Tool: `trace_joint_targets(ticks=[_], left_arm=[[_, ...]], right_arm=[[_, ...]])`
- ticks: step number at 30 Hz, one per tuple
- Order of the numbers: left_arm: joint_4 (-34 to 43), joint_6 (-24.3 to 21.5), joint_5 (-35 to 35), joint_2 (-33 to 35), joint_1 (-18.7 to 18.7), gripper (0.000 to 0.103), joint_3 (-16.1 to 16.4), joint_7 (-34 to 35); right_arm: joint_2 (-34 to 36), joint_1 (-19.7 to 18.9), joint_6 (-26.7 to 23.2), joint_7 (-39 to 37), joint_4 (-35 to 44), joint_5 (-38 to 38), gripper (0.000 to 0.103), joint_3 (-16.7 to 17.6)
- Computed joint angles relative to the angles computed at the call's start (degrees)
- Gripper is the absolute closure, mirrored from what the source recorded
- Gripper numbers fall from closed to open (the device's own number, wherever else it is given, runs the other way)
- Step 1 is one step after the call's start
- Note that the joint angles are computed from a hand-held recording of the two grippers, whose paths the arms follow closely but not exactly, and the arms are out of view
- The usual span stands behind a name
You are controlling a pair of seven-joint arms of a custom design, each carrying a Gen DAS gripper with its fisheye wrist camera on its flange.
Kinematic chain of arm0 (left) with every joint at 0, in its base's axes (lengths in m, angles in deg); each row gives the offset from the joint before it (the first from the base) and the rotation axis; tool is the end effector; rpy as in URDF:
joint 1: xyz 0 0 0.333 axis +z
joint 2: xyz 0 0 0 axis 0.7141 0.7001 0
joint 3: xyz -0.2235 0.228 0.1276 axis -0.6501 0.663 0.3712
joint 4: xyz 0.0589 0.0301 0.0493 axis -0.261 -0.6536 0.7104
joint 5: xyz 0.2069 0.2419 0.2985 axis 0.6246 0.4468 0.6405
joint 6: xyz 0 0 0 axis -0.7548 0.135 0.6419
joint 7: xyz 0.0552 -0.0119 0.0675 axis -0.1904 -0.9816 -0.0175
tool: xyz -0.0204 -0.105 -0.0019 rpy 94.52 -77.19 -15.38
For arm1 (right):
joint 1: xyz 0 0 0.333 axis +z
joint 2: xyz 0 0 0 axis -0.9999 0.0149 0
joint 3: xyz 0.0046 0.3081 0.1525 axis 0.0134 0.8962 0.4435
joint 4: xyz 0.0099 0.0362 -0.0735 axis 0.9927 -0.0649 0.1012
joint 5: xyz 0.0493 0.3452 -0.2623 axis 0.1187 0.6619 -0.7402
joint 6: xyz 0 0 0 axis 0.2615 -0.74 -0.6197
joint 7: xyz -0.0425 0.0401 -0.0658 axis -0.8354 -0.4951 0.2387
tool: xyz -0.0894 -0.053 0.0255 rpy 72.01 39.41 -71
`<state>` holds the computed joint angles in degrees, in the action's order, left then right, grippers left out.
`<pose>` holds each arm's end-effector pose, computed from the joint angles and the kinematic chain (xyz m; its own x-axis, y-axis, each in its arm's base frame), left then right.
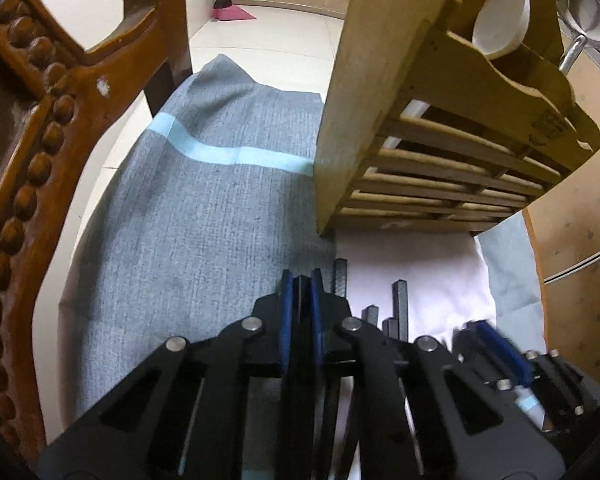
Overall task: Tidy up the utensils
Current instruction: 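Lift the chopsticks with the left tool while the right tool lifts its chopstick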
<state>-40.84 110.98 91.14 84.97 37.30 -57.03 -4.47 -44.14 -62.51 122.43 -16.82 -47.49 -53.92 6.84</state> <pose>0.6018 -0.1996 0.2997 0.2938 -0.9376 0.1862 -0.8228 -0.3472 -0.4501 0.5943 0.2694 0.3014 0.4180 -0.9061 -0.0649 -0.7684 -0.3145 -0.5573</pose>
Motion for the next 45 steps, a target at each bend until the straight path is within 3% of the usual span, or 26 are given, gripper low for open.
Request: trace_joint_targets(ticks=[1, 3, 6, 10, 12, 19, 25, 35, 42, 45], left_arm=[[-0.5, 0.1, 1.2, -0.8, -0.5, 0.094, 0.6, -0.8], [-1.9, 0.9, 3.6, -2.8, -1.2, 0.094, 1.5, -2.7], [-4.3, 2.0, 8.0, -6.6, -1.9, 0.094, 2.3, -6.6], [-7.4, 3.9, 14.8, -12.0, -1.4, 0.094, 2.2, -13.2], [-8.6, 3.8, 18.1, -15.1, -0.7, 0.094, 1.3, -15.7], [-12.7, 3.4, 22.4, -24.3, 1.8, 0.094, -3.4, -18.5], [-14.8, 3.1, 24.8, -29.3, 3.5, 0.094, -6.2, -19.3], [-18.5, 7.1, 26.8, -37.1, 7.6, 0.096, -8.5, -20.6], [-19.7, 11.7, 29.2, -40.3, 13.3, 0.096, -11.4, -23.8], [-19.8, 13.5, 29.3, -40.7, 15.4, 0.096, -12.5, -24.2]], right_arm=[[-0.8, -3.0, 0.9, -5.2, -0.5, 5.0, 0.091, 3.5], [-2.3, -7.3, 1.6, -7.7, -1.6, 6.6, 0.091, 7.8], [-4.2, -14.8, 0.9, -17.3, -2.2, 16.6, 0.091, 15.6], [-7.5, -20.9, 0.0, -31.4, -3.2, 32.5, 0.092, 22.7], [-10.0, -23.3, -2.1, -39.3, -4.2, 40.8, 0.092, 24.2], [-18.8, -20.9, -7.1, -50.3, -7.7, 55.2, 0.092, 21.0], [-26.7, -17.1, -9.4, -55.1, -11.6, 62.0, 0.093, 16.2], [-34.5, -9.5, -6.4, -56.0, -13.7, 63.7, 0.094, 10.0], [-31.8, -4.6, -0.1, -56.4, -6.1, 62.8, 0.096, 7.0], [-29.0, -3.2, 2.8, -52.7, -1.7, 57.6, 0.097, 6.3]])
